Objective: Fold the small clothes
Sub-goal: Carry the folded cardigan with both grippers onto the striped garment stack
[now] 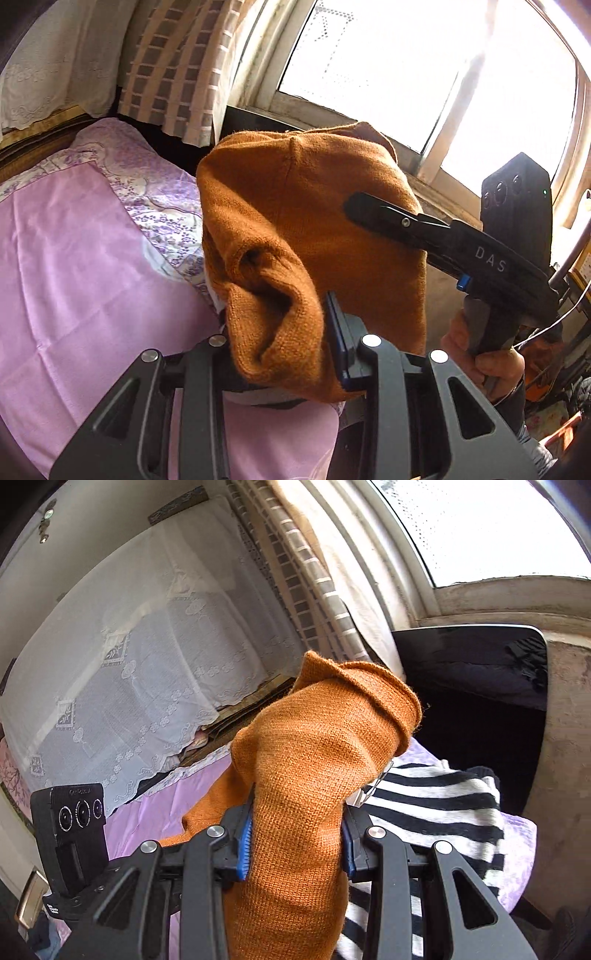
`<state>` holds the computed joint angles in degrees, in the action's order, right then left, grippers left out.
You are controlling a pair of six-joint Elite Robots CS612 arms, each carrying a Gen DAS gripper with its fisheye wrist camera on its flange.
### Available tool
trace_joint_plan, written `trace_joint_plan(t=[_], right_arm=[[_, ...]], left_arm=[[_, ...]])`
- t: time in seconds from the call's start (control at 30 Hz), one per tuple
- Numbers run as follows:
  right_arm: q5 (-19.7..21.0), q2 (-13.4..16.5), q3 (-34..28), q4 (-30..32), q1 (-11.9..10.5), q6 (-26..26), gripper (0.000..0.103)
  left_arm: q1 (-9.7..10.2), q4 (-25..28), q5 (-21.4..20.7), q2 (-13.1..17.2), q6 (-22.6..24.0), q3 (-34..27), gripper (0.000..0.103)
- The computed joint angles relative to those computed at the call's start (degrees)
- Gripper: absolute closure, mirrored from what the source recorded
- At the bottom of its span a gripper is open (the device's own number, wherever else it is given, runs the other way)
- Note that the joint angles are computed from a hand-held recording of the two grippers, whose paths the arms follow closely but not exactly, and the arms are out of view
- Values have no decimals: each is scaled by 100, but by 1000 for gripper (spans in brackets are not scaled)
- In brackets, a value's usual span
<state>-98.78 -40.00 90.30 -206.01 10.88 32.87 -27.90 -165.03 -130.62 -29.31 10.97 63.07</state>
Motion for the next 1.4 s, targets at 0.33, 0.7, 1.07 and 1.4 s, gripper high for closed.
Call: trace_joint_plan(t=[0.33, 0.7, 1.07, 1.4], right_arm=[[309, 225, 387, -16, -445, 1074, 58], [-460, 78, 495, 38, -301, 806, 44], [-1344, -119, 431, 35, 49, -177, 35], [-203, 65, 554, 295, -326, 815, 26]], left_arm=[[-138, 423, 26, 287, 143, -269, 58], [78, -427, 24, 134, -572, 58, 27], [-184, -513, 1372, -9, -328, 212, 20], [-215, -595, 1641, 133, -203, 208, 7]])
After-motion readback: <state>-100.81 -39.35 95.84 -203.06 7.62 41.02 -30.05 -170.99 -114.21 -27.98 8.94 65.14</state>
